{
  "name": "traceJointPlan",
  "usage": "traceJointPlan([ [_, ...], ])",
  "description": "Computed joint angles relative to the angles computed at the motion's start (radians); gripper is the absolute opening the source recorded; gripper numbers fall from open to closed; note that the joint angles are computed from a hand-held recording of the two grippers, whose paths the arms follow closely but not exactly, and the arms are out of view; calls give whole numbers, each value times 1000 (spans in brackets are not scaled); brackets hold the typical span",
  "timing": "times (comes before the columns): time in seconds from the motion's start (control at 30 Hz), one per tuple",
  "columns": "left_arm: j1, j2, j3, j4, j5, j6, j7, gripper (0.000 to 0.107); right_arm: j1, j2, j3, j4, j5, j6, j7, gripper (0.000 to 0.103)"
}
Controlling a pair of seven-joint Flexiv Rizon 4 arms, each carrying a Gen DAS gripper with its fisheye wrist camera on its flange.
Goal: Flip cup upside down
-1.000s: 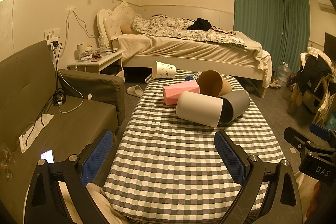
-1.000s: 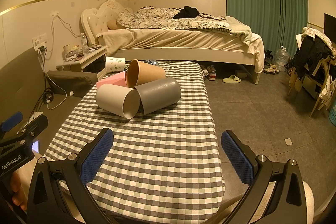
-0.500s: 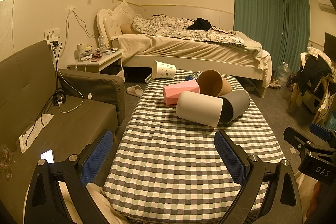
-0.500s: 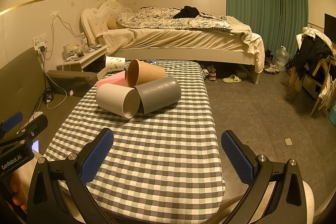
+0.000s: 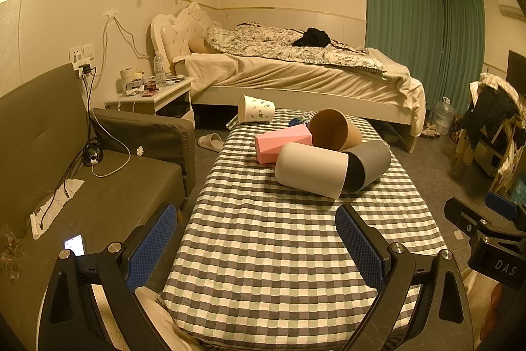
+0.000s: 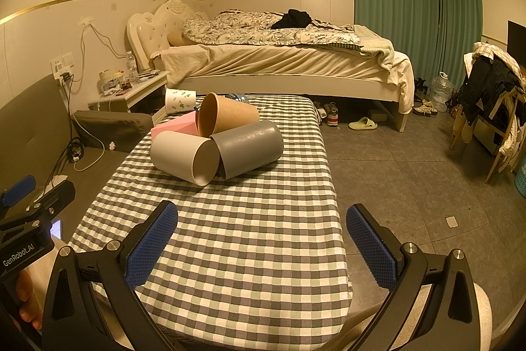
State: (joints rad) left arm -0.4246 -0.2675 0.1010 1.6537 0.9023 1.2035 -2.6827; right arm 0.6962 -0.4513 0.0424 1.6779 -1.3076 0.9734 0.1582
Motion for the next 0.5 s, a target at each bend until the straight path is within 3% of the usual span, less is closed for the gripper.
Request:
traceJointPlan([
  [0.3, 6, -1, -2, 8, -10, 3, 10, 100, 1, -3, -2, 1, -1, 4, -6, 103],
  [0.5, 14, -19, -2, 0, -60, -7, 54, 100, 10, -21, 3, -34, 36, -6, -73, 103],
])
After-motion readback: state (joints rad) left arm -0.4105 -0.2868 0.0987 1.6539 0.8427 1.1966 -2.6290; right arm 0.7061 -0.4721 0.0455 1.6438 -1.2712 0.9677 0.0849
